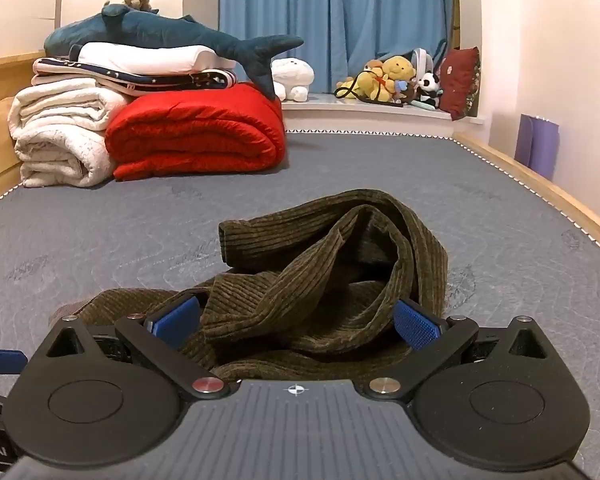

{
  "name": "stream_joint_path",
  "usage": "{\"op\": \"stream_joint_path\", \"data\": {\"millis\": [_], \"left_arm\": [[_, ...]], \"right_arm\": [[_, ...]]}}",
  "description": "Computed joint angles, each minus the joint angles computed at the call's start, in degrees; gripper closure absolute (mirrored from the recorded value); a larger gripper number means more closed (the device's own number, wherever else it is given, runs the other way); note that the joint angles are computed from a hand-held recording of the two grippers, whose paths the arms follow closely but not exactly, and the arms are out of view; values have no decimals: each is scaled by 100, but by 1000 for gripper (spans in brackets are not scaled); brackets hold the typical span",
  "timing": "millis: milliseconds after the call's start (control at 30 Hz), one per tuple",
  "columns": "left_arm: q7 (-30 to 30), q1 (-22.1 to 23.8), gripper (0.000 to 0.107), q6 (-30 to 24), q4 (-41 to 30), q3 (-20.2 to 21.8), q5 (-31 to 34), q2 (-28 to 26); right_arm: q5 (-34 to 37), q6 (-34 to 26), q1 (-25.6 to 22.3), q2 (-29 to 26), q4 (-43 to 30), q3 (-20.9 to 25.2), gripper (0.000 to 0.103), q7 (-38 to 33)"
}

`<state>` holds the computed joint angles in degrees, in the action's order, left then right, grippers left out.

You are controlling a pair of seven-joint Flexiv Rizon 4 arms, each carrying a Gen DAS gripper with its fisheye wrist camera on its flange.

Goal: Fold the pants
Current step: 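Grasp the brown corduroy pants with both grippers and lift them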

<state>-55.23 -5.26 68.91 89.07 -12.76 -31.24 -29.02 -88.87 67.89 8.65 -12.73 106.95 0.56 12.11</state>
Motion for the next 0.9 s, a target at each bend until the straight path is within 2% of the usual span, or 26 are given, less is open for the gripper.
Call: {"op": "stream_joint_path", "data": {"millis": [67,133,167,200,267,300,333,367,400,433,500,533,600,667,700,733,767,867,900], "left_arm": [[105,52,7,55,-41,-81,-63,-24],[188,46,24,64,-257,-119,-64,-176],[265,83,45,23,-343,-157,-75,-221],[445,197,60,38,-311,-273,-190,-198],[540,251,76,-117,-560,-284,-239,-319],[537,250,77,-217,-714,-229,-207,-389],[440,197,77,-402,-951,-82,-67,-505],[363,156,77,-556,-1206,57,90,-610],[192,81,70,-798,-1487,256,314,-745],[28,35,62,-1026,-1738,415,503,-866],[-196,-3,23,-1464,-2151,624,830,-1070],[-235,-42,18,-1651,-2342,722,1044,-1156],[-244,-77,17,-2192,-2730,878,1431,-1334],[-304,-33,17,-2574,-2996,874,1537,-1497],[-320,-11,16,-2790,-3122,858,1579,-1569],[-186,59,15,-2632,-3062,709,1363,-1646],[-205,46,14,-2799,-3188,748,1519,-1703],[-120,-55,10,-2677,-3241,847,1791,-1796],[-84,-71,10,-2632,-3265,853,1843,-1840]], "right_arm": [[-23,-6,0,10,-8,-2,1,31],[-116,55,-29,13,-17,-16,1,129],[-180,88,-44,9,-33,-22,1,190],[-283,121,-64,7,-52,-33,1,261],[-496,173,-105,-21,-134,-51,3,387],[-628,229,-136,-51,-203,-66,12,467],[-745,316,-171,-99,-298,-79,18,512],[-772,393,-196,-158,-393,-82,29,466],[-759,509,-221,-239,-509,-90,35,362],[-737,623,-240,-316,-611,-99,35,289],[-543,989,-293,-536,-818,-116,35,73],[-205,1152,-287,-664,-883,-107,35,-272],[1336,1349,-260,-1003,-915,134,24,-1860],[2727,1102,-372,-1267,-968,665,14,-3207],[3476,787,-488,-1434,-1090,1059,13,-3881],[3922,592,-556,-1535,-1179,1283,13,-4275],[4374,359,-630,-1672,-1324,1521,13,-4667],[4978,-2,-604,-1932,-1638,1700,8,-5335],[5015,-70,-531,-1979,-1697,1636,8,-5472]]}}
